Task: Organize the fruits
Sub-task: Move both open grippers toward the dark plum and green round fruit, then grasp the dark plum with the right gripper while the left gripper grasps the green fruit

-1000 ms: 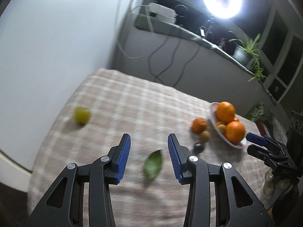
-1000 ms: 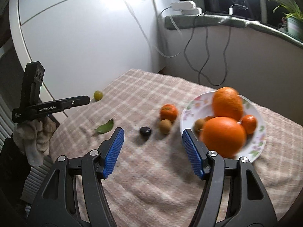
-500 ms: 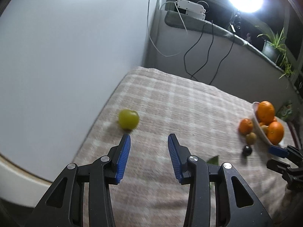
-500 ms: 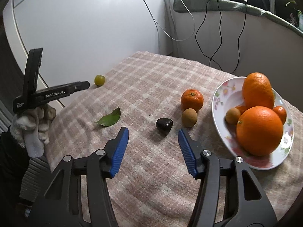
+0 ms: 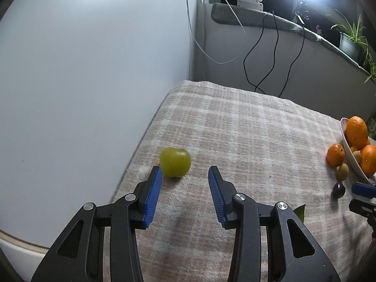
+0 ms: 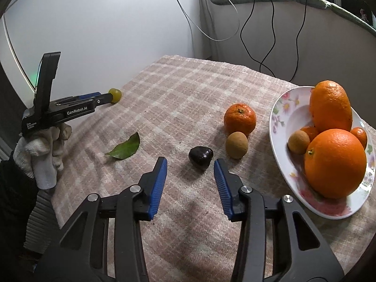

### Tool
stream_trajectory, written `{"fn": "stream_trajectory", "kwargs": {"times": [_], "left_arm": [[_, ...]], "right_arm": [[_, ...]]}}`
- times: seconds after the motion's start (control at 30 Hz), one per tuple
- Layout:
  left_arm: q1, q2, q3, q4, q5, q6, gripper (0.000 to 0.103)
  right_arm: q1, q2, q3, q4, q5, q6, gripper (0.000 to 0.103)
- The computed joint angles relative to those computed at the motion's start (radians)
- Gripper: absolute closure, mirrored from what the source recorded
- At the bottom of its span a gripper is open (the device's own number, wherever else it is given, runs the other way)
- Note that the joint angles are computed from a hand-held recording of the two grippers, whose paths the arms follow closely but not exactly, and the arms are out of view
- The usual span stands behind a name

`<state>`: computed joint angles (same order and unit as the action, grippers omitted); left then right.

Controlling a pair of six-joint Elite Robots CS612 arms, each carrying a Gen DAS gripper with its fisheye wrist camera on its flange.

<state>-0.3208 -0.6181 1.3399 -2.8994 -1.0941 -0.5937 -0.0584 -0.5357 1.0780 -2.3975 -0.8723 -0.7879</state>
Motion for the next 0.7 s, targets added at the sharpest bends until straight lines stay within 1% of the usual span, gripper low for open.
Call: {"fn": "stream_trajectory", "kwargs": {"times": [0.3,0.4,0.47,0.57,0.63,0.7], "left_arm": [[0.004,0.015,-0.032,0.034,0.0,0.014,0.064],[0.007,0.024,-0.045,0.053,-0.007,0.015,0.064],[0.008,0.029,-0.053,0.062,0.001,0.013,0.064],[0.011,0.033,-0.056,0.063,-0.001,0.008,0.064],[0.012,0.034,-0.059,0.072,0.004,0.006,0.066],[0.013,0.036,-0.061,0.079,0.014,0.0,0.07]], "right_arm": [[0.015,0.017,-0.028,0.013,-0.029,0.004,0.06],[0.022,0.021,-0.035,0.006,-0.05,0.004,0.06],[0.027,0.023,-0.035,-0.012,-0.069,0.007,0.06],[0.032,0.025,-0.036,-0.033,-0.096,0.008,0.06],[0.037,0.027,-0.037,-0.05,-0.128,0.014,0.065],[0.039,0.032,-0.046,-0.04,-0.148,0.015,0.074]]}}
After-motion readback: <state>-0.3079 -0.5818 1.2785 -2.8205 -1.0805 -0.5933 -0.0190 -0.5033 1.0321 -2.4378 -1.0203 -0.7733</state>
